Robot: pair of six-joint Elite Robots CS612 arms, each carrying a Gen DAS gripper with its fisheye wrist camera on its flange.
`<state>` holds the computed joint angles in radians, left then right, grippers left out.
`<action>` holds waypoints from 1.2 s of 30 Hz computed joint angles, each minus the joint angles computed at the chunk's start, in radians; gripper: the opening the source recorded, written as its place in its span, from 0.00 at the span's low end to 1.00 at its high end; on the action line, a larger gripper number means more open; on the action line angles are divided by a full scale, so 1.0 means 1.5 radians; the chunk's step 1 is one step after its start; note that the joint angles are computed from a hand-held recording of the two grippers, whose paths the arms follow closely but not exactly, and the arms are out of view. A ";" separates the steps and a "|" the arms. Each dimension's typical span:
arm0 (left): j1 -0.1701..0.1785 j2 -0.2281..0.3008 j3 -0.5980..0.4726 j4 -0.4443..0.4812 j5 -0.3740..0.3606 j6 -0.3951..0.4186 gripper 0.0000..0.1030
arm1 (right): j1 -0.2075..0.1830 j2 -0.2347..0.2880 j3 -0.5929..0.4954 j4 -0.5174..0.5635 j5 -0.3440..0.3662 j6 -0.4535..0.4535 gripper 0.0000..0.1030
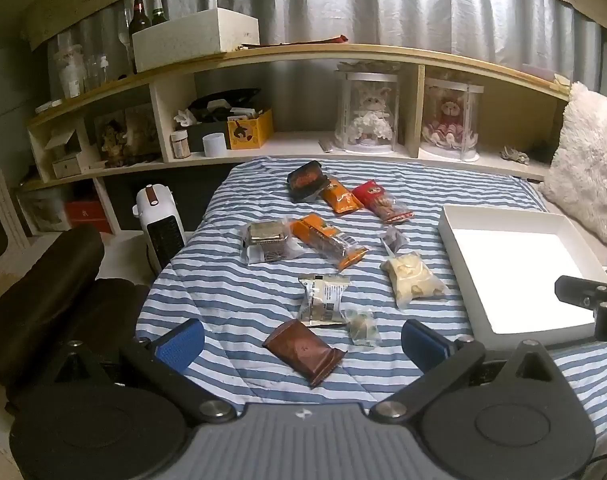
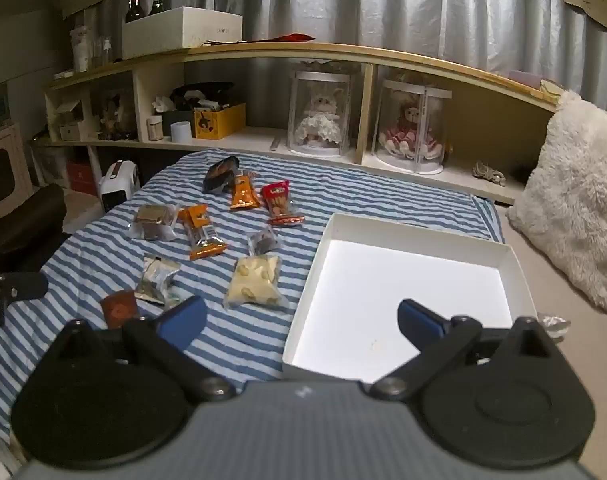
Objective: Organize snacks
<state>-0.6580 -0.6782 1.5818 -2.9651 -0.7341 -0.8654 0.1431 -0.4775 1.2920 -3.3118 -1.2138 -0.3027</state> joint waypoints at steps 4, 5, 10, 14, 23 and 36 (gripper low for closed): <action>-0.001 -0.001 -0.001 0.008 -0.001 -0.010 1.00 | 0.000 -0.001 0.001 0.001 -0.001 -0.001 0.99; -0.001 -0.002 0.000 0.010 -0.001 -0.012 1.00 | 0.000 -0.001 0.001 0.001 -0.001 -0.001 0.99; 0.000 0.001 -0.004 0.010 -0.005 -0.013 1.00 | 0.001 -0.001 0.001 0.003 0.000 -0.003 0.99; 0.000 -0.001 0.000 0.004 -0.006 -0.010 1.00 | 0.001 -0.001 0.000 0.006 -0.002 -0.006 0.99; 0.000 0.000 -0.002 0.007 -0.008 -0.011 1.00 | 0.001 -0.001 0.001 0.005 -0.003 -0.008 0.99; 0.001 0.000 -0.002 0.007 -0.009 -0.010 1.00 | 0.001 0.000 0.004 0.004 -0.003 -0.016 0.99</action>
